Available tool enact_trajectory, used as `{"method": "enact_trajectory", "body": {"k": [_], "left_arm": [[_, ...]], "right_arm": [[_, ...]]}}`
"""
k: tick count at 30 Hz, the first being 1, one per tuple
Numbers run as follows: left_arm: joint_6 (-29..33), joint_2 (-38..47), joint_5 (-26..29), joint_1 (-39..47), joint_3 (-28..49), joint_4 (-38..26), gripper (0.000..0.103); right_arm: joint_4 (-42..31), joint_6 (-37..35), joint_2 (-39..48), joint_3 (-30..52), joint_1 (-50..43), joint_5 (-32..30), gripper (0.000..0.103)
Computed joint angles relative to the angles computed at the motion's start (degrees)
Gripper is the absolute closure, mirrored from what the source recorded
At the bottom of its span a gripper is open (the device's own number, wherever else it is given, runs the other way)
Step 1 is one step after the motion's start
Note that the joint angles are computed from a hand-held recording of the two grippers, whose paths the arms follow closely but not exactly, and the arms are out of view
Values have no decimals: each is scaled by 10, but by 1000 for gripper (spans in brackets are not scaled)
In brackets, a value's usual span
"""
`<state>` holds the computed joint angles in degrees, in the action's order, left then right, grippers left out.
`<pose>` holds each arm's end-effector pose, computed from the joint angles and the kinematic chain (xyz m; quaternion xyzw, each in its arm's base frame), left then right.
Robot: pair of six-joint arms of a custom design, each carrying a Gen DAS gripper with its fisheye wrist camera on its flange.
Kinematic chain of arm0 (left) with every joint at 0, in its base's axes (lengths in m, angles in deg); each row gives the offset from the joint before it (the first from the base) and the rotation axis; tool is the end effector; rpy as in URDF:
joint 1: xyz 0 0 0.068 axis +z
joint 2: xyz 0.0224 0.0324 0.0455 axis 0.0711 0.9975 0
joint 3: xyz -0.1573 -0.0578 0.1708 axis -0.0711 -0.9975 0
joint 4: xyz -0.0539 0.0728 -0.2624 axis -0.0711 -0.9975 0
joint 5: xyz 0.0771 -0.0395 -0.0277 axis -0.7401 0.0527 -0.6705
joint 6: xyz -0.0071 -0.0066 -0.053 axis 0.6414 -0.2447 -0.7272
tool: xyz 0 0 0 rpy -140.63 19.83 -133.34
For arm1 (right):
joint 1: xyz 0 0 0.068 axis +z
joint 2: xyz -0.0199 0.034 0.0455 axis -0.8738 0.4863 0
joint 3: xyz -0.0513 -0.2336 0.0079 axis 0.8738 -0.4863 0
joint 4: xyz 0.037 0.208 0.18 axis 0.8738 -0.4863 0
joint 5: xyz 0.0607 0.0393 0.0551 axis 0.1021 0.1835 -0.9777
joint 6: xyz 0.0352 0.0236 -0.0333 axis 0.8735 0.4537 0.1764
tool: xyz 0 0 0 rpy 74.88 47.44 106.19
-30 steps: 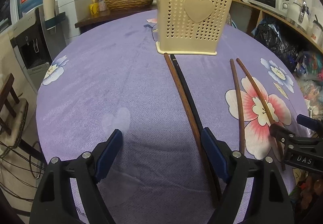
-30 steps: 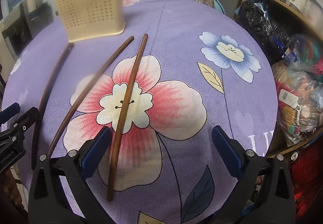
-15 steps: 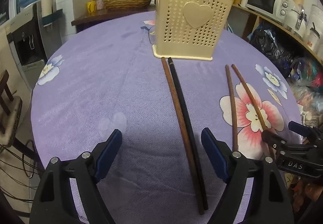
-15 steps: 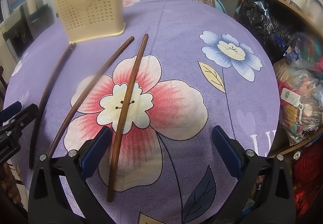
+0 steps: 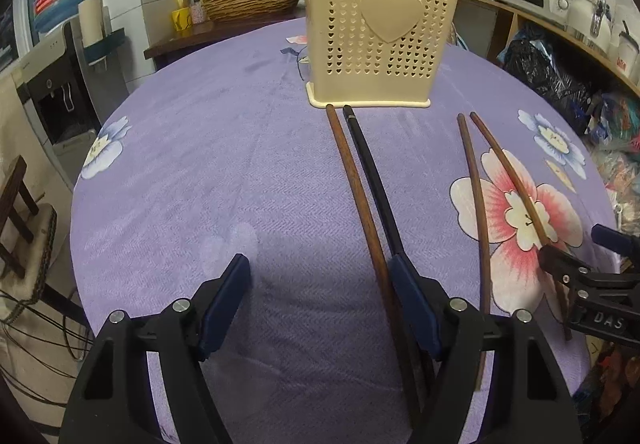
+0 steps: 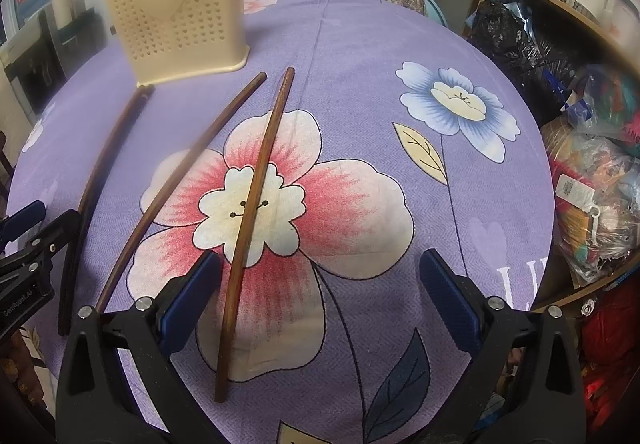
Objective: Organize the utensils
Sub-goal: 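Grasp a brown wooden chopstick with the left tool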
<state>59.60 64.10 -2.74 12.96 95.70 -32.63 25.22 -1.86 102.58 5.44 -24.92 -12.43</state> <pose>0.2637 0.0357 -0.0111 0.0488 0.9328 -0.0077 0.3569 0.2382 0.1577 0.0220 0.0219 0.9510 0.0042 0.3083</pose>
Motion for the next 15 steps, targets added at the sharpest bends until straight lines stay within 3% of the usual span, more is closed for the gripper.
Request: {"method": "enact_trajectory", "body": {"k": [4, 7, 9, 15], "left_arm": [[9, 15, 3, 1, 18, 4, 36], [28, 14, 28, 26, 19, 3, 53], [45, 12, 47, 52, 18, -1, 71], [57, 3, 101, 106, 38, -58, 76]], "right_arm": [[5, -5, -1, -3, 0, -1, 6], [21, -12, -2, -11, -5, -10, 6], [26, -12, -3, -15, -6, -12, 6], [22, -21, -3, -13, -11, -11, 6]]}}
